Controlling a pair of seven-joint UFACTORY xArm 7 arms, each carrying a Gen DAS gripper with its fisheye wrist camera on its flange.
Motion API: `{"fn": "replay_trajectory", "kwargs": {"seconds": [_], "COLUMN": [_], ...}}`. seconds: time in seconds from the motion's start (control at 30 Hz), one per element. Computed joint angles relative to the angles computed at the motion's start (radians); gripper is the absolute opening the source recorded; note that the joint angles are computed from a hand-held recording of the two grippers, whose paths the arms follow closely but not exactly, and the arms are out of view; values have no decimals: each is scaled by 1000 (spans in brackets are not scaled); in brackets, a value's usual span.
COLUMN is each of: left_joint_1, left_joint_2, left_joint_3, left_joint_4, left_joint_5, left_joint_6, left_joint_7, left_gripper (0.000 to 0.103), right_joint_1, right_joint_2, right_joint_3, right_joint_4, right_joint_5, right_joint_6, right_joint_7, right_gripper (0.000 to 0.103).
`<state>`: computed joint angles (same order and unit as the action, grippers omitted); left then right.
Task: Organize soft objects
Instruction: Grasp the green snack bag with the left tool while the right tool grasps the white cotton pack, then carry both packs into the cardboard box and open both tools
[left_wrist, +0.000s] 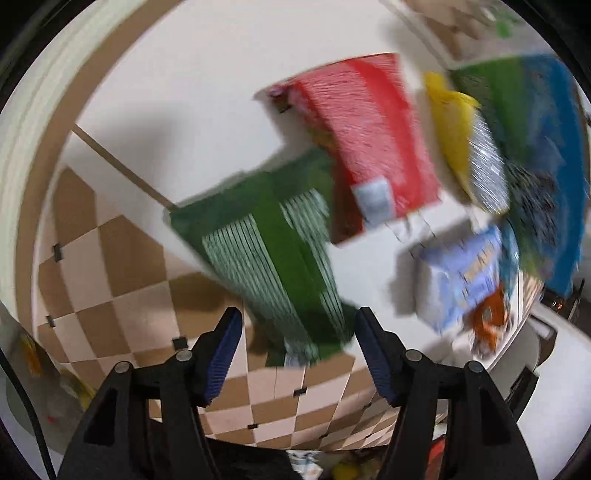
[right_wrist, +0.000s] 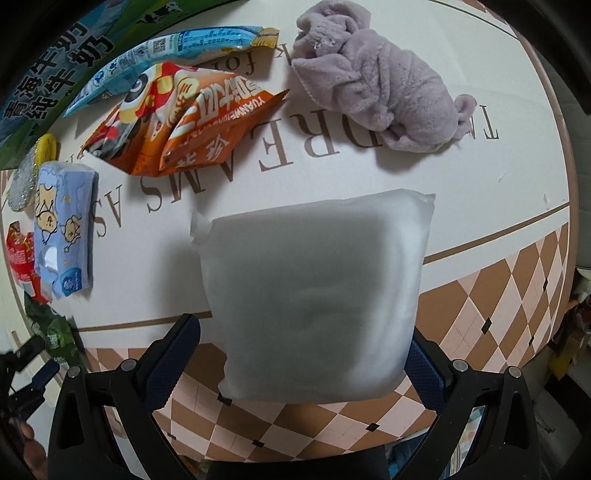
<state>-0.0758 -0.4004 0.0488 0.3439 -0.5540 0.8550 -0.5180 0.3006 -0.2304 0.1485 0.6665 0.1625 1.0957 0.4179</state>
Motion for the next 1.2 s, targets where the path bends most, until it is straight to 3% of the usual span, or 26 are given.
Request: {"fn": "replay_trajectory", "kwargs": {"seconds": [0.07, 0.1, 0.13, 0.17, 0.23, 0.3, 0.4, 0.53, 0.7, 0.8, 0.97, 1.03, 1.07, 1.2], "left_joint_1": [-7, 4, 41, 68, 65, 65, 0, -112, -234, -252, -222, -146, -141, -60], "left_joint_2": [25, 23, -20, -37, -60, -94, -111, -145, -196, -212, -100, 21, 46, 323], "left_joint_3": [19, 0, 24, 18, -15, -53, -122, -211, -227, -212, -100, -108, -89, -91], "left_joint_4": [-19, -18, -28, -27, -25, -21, -1, 30, 109, 221, 477, 617, 662, 911], "left_joint_5": [-30, -21, 30, 58, 114, 198, 299, 338, 357, 336, 403, 403, 409, 426], "left_joint_6": [-17, -18, 23, 45, 54, 77, 95, 120, 168, 204, 260, 241, 273, 244], "left_joint_7": [7, -17, 1, 12, 12, -5, -31, -74, -98, -59, 80, 170, 177, 234], "left_gripper": [60, 49, 42, 40, 34, 31, 30, 30, 30, 30, 30, 30, 30, 30], "right_joint_1": [-4, -7, -6, -7, -9, -2, 7, 23, 46, 66, 64, 48, 43, 17], "right_joint_2": [17, 28, 28, 30, 52, 96, 106, 19, -122, -201, -183, -98, -54, 187], "right_joint_3": [0, -1, 0, 0, 0, 17, 21, 24, 19, 12, -12, -21, -21, -9], "right_joint_4": [18, 30, 30, 31, 59, 99, 113, 65, 26, 52, 258, 389, 460, 769], "right_joint_5": [-12, -19, -22, -27, -44, -80, -118, -95, 0, 47, 81, 77, 80, 32], "right_joint_6": [8, 13, 17, 19, 35, 42, 58, 52, 79, 120, 165, 158, 164, 176], "right_joint_7": [10, 10, 12, 12, 12, 44, 41, 53, 16, -16, -121, -177, -198, -245], "right_gripper": [103, 103, 103, 103, 99, 86, 77, 67, 65, 65, 65, 65, 65, 65]}}
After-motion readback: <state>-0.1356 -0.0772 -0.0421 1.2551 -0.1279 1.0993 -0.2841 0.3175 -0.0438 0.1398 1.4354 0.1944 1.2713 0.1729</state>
